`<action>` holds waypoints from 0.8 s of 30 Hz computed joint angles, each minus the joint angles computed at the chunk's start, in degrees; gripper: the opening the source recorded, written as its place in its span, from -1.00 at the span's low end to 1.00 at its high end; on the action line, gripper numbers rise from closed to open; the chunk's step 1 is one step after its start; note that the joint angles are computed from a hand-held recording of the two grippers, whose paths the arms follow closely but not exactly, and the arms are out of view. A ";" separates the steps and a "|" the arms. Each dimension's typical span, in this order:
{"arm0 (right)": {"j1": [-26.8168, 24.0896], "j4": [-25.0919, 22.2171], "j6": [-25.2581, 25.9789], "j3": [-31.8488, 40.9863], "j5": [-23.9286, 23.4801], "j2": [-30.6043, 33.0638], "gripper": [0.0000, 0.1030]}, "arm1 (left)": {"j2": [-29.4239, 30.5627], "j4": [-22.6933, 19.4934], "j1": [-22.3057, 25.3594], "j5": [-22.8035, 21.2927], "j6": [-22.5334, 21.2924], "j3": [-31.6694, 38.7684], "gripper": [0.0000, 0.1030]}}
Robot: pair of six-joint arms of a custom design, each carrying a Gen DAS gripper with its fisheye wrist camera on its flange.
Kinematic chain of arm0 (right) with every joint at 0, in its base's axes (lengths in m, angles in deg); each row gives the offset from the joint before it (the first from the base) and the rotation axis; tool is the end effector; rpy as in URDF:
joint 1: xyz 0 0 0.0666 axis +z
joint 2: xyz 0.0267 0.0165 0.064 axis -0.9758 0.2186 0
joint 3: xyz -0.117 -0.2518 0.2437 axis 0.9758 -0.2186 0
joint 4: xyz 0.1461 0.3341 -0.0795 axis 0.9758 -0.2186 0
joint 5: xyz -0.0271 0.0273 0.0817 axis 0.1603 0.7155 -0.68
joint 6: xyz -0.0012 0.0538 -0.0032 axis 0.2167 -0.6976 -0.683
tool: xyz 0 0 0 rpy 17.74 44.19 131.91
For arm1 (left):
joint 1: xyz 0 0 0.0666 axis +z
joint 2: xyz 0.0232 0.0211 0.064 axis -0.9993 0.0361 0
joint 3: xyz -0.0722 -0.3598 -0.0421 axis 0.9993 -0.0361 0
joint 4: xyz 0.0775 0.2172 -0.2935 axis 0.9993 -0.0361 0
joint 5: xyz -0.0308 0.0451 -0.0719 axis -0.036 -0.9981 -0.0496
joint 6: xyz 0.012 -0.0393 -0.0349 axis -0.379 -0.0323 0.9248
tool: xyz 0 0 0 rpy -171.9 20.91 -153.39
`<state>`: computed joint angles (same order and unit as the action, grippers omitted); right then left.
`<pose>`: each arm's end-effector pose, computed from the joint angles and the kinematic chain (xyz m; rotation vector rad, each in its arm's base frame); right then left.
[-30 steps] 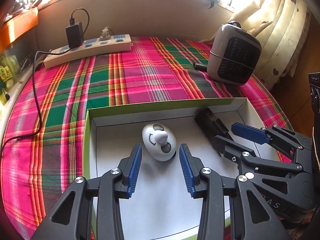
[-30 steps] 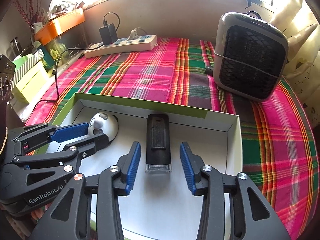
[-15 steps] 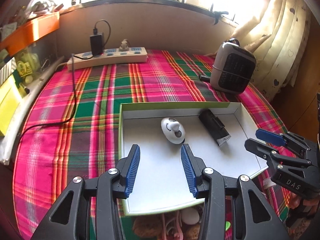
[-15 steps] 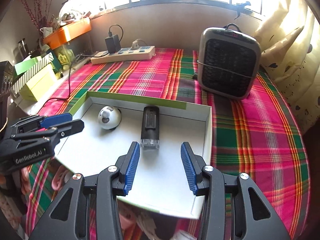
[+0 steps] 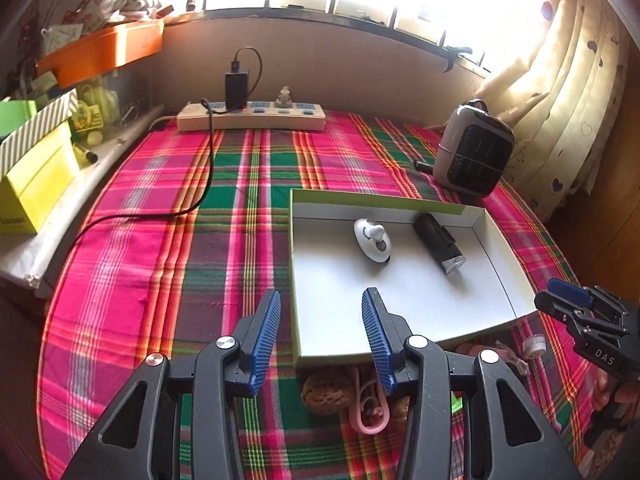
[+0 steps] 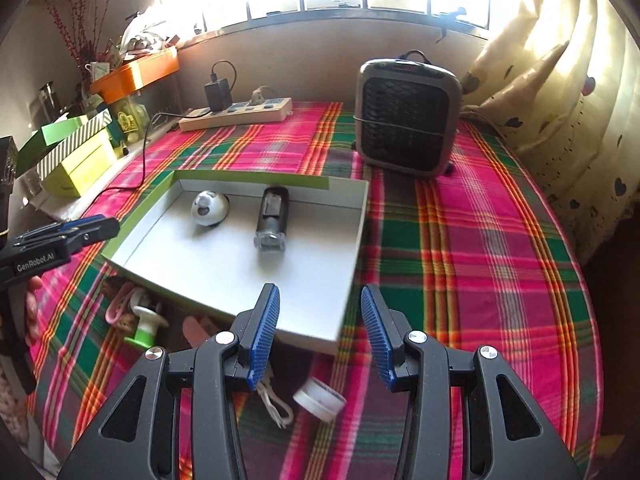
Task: Organize objects
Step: 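Withdraw both tools from the box toward the remaining objects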
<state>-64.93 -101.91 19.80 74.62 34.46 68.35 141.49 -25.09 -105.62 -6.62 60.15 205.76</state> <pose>0.5729 0.1177 0.3513 0.2409 2.3759 -0.0188 0.6746 -0.2256 0.3792 0.5397 2.3557 -0.4525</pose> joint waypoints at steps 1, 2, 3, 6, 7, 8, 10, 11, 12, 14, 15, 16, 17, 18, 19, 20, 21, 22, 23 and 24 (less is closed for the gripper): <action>0.02 0.13 -0.33 -0.71 0.25 -0.40 -0.15 | -0.54 0.50 0.14 -0.08 0.32 -1.03 -0.20; 0.02 0.27 -0.77 -1.41 0.33 -0.80 -0.15 | -1.08 1.07 0.25 0.00 0.39 -2.10 -0.20; 0.04 0.51 -1.12 -2.13 0.39 -1.24 -0.15 | -1.60 1.54 0.41 -0.10 0.51 -3.17 -0.20; 0.30 1.18 -1.91 -3.94 1.39 -2.26 -0.15 | -3.14 3.37 0.79 -0.81 1.36 -6.31 -0.20; 0.39 1.38 -1.90 -4.46 1.67 -2.52 -0.15 | -3.60 3.87 0.93 -0.92 1.85 -7.21 -0.20; 0.51 1.51 -2.09 -5.00 1.84 -2.77 -0.15 | -4.18 4.50 1.17 -0.69 2.37 -8.35 -0.20; 0.63 2.04 -2.81 -6.24 1.42 -3.38 -0.15 | -5.18 5.46 1.68 -0.23 3.29 -10.54 -0.20; 0.71 2.08 -3.21 -6.61 1.33 -3.53 -0.15 | -5.54 5.69 1.89 -0.16 3.53 -11.47 -0.20; 0.86 2.01 -3.61 -6.97 1.66 -3.63 -0.14 | -5.80 5.65 1.99 -0.09 3.62 -12.16 -0.20; 1.08 1.20 -4.52 -7.35 2.65 -3.54 -0.14 | -6.06 5.53 2.28 0.64 3.78 -13.17 -0.20; 1.08 1.18 -4.96 -7.73 2.74 -3.63 -0.14 | -6.15 5.41 2.41 1.17 3.88 -13.59 -0.20; 1.03 1.36 -5.27 -8.18 2.53 -3.81 -0.14 | -6.31 5.49 2.54 1.79 3.92 -14.07 -0.20; 0.98 1.84 -5.59 -8.79 2.20 -4.11 -0.13 | -6.38 5.44 2.63 2.30 4.03 -14.37 -0.20; 1.05 2.02 -5.74 -9.09 2.37 -4.30 -0.08 | -6.58 5.59 2.69 2.54 4.38 -14.90 -0.20; 1.14 2.08 -5.74 -9.26 2.70 -4.40 -0.06 | -6.75 5.89 2.74 2.74 4.54 -15.30 -0.20; 1.24 2.02 -5.67 -9.30 2.99 -4.43 -0.05 | -6.77 5.91 2.80 3.04 4.65 -15.44 -0.19; 1.32 2.08 -5.57 -9.35 3.10 -4.48 -0.05 | -6.75 5.73 2.84 3.43 4.90 -15.48 -0.18; 1.33 2.16 -5.56 -9.45 3.04 -4.53 -0.05 | -6.70 5.60 2.86 4.00 5.04 -15.45 -0.16; 1.29 2.13 -5.70 -9.51 2.83 -4.53 -0.05 | -6.52 5.30 2.81 4.41 5.03 -15.16 -0.16; 1.29 2.20 -5.79 -9.62 2.75 -4.54 -0.05 | -6.52 5.18 2.70 4.74 5.16 -15.16 -0.15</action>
